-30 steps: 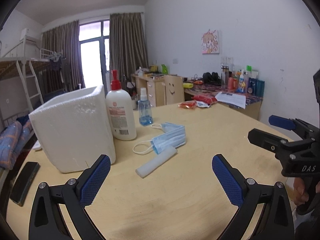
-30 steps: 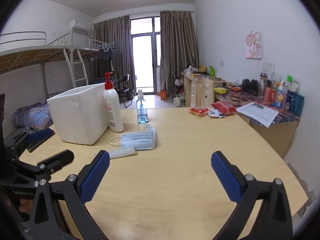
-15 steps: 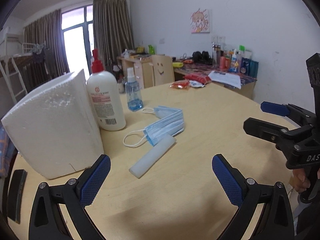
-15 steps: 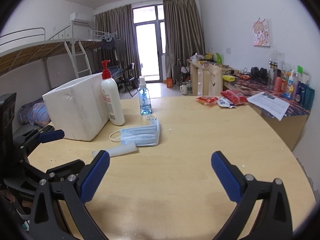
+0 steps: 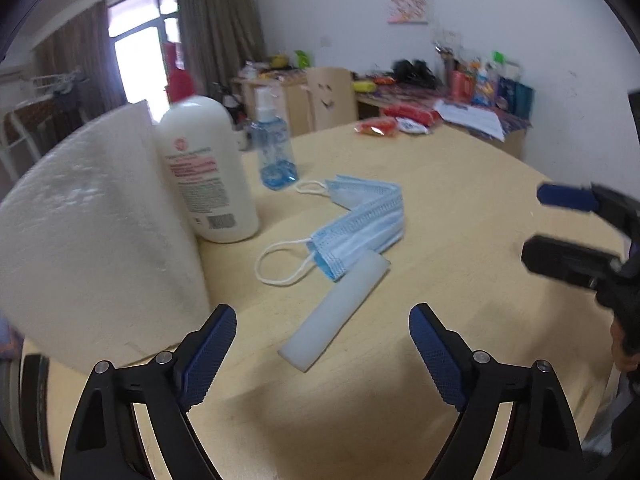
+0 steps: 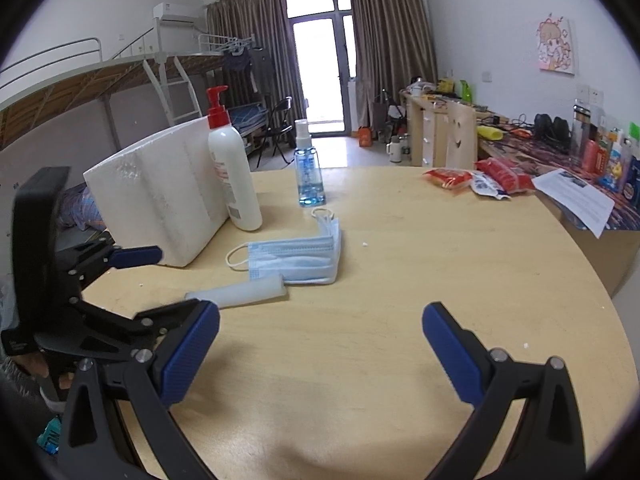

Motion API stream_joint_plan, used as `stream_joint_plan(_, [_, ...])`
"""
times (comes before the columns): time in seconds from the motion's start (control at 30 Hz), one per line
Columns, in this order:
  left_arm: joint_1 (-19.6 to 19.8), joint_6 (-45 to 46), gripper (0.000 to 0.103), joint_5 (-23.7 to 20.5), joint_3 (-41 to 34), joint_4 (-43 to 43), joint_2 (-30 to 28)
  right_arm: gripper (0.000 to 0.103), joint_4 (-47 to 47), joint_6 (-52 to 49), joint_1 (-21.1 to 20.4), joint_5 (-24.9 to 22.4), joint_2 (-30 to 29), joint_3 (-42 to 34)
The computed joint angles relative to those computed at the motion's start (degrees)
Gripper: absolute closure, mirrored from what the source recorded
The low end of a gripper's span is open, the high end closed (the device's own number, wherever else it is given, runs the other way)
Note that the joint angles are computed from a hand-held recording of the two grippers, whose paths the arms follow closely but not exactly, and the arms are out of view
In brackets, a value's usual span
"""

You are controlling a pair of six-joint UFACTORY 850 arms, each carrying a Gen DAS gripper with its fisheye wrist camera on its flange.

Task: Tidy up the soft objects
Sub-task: 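Close the left tool on the white foam stick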

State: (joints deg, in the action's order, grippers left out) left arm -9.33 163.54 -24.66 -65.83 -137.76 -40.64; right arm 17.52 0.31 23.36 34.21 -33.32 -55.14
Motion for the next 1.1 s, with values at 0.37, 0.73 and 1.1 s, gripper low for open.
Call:
stream_joint_plan(0.37, [0.0, -13.6, 0.026, 4.9, -6.2, 15.8, -4.1, 0.001, -4.5, 3.3, -1.5, -3.6, -1.4, -2.7])
stream_joint_plan(0.73, [0.7, -29.4, 0.048, 5.9, -9.4, 33.0, -6.2, 0.001, -5.7, 3.1, -2.1, -6.8, -2.6, -5.3])
stream_joint_plan(1.1, [1.5, -36.0, 0.082, 4.5, -9.2, 41.9, -5.6, 0.001, -6.7, 1.6, -2.1, -10.1, -4.0, -8.5])
